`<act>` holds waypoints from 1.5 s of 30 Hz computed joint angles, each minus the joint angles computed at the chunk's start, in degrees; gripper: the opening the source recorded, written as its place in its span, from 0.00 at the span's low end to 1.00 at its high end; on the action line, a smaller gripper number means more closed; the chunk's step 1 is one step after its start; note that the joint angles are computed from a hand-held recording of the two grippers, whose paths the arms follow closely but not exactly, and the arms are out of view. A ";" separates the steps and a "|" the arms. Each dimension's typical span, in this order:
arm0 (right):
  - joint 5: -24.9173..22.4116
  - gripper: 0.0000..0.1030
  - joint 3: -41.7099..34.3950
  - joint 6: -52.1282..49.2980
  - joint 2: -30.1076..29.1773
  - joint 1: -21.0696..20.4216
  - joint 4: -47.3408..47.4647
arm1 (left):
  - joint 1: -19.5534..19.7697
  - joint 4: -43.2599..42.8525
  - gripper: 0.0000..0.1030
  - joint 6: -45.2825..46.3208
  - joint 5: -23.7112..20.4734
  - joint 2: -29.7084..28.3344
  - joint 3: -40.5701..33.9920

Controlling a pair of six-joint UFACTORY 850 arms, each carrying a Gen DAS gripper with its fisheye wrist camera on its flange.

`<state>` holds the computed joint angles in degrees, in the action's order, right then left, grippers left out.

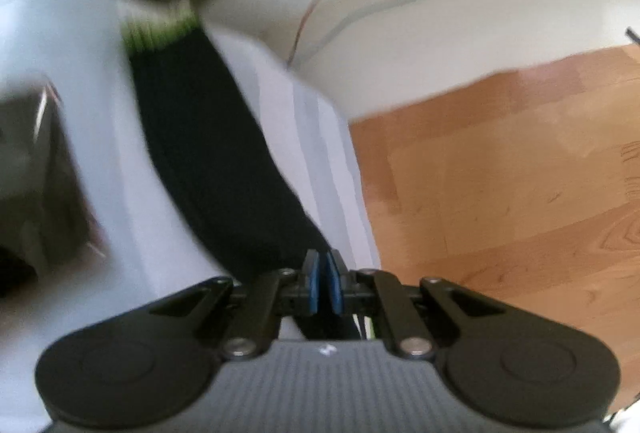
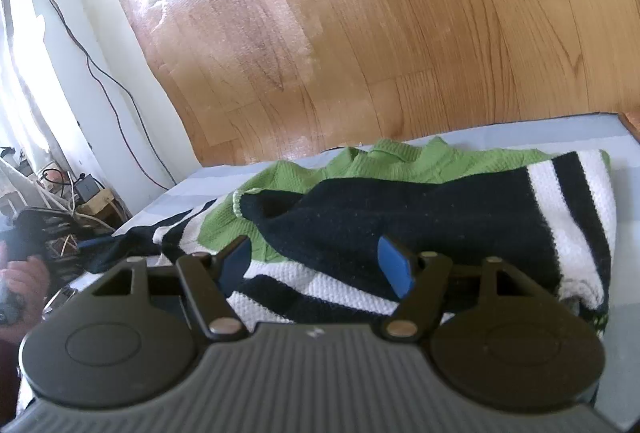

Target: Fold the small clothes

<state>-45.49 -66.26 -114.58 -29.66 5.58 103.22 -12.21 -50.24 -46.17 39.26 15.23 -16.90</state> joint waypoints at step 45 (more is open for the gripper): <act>4.35 0.72 -1.61 9.12 0.10 -8.07 21.51 | -7.71 -19.16 0.27 69.70 -25.10 -25.85 -42.17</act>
